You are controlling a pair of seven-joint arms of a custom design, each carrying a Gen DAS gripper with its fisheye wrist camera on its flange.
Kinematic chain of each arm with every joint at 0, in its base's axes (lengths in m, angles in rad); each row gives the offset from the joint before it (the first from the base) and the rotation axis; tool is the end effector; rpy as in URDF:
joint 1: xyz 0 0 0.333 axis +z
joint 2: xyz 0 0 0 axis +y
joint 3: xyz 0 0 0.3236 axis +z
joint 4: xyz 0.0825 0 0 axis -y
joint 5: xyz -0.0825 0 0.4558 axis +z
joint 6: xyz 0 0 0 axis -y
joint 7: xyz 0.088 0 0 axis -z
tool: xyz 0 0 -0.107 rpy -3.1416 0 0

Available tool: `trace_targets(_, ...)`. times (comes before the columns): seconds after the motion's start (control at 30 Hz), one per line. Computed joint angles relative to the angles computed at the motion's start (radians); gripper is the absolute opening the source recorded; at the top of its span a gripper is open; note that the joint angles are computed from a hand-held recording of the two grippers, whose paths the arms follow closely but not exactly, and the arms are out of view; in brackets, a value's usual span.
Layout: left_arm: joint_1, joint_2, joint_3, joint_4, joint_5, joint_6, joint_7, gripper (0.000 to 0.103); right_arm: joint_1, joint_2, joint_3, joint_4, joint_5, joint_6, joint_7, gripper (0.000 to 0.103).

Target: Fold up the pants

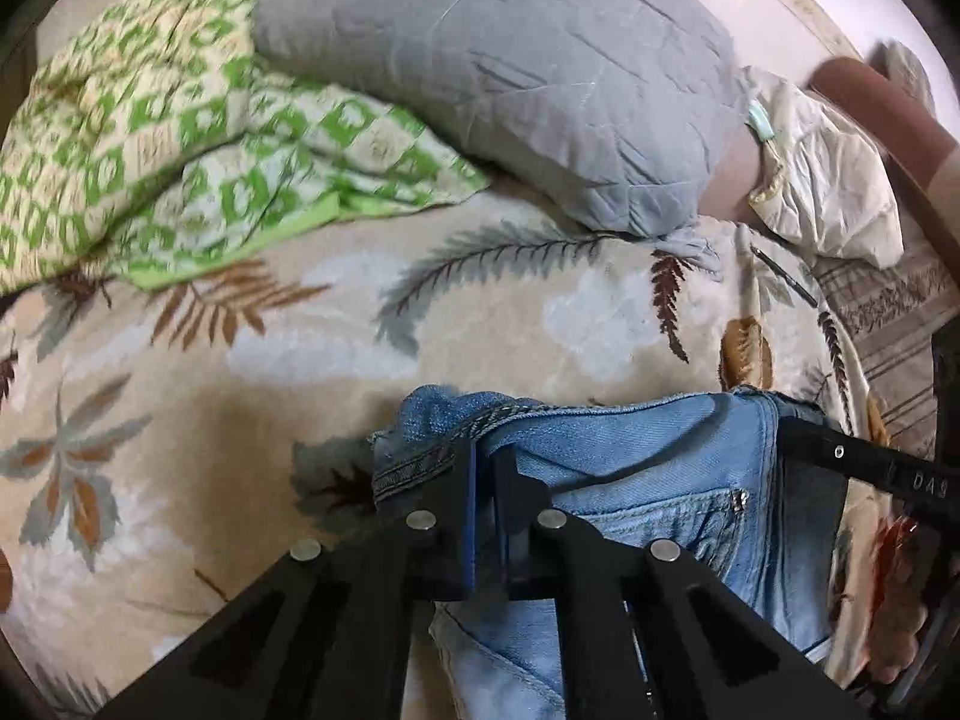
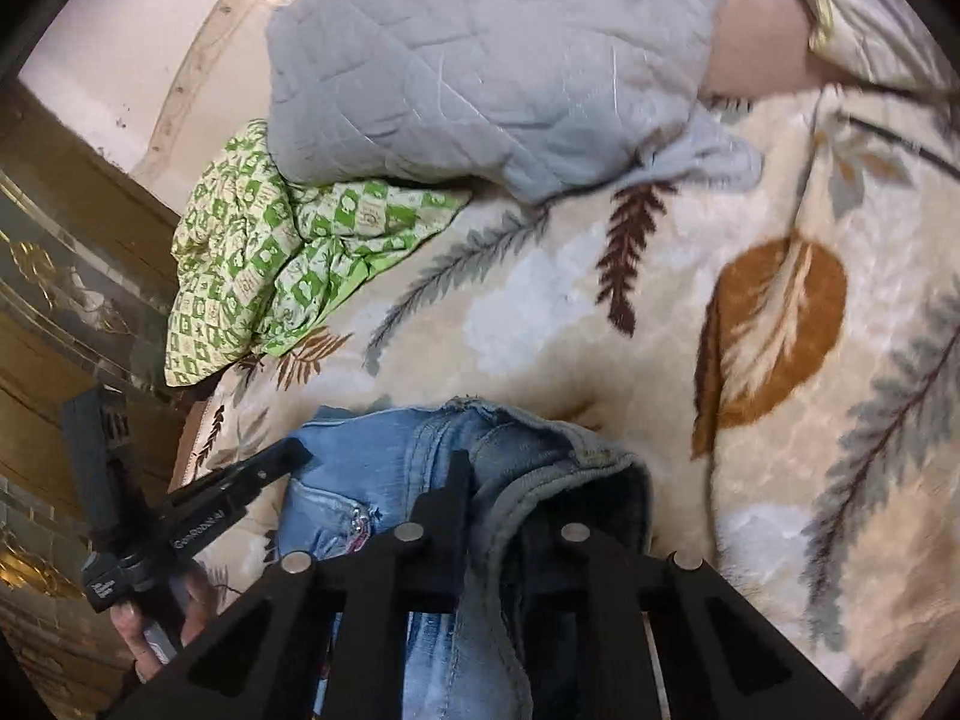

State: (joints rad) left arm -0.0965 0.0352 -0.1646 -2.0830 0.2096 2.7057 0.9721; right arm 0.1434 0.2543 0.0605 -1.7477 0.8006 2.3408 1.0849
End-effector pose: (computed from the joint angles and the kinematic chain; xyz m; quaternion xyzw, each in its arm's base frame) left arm 0.6341 -0.1761 0.4461 -0.7322 0.6134 -0.2470 0.1632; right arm 0.7136 0.1558 0.4430 -0.7239 0.5869 0.0740 0.3550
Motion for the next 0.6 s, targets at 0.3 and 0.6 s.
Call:
trace_targets(0.3,-0.033,0.047,-0.001,0.064,0.254,-0.151,-0.119,0.007,0.015,0.031,-0.013,0.013,-0.117,-0.016,0.097,0.032)
trace_targets(0.6,-0.033,-0.119,-0.025,-0.077,0.507,-0.095,-0.417,0.099,-0.001,-0.152,-0.017,-0.174,-0.017,0.073,-0.014,0.068)
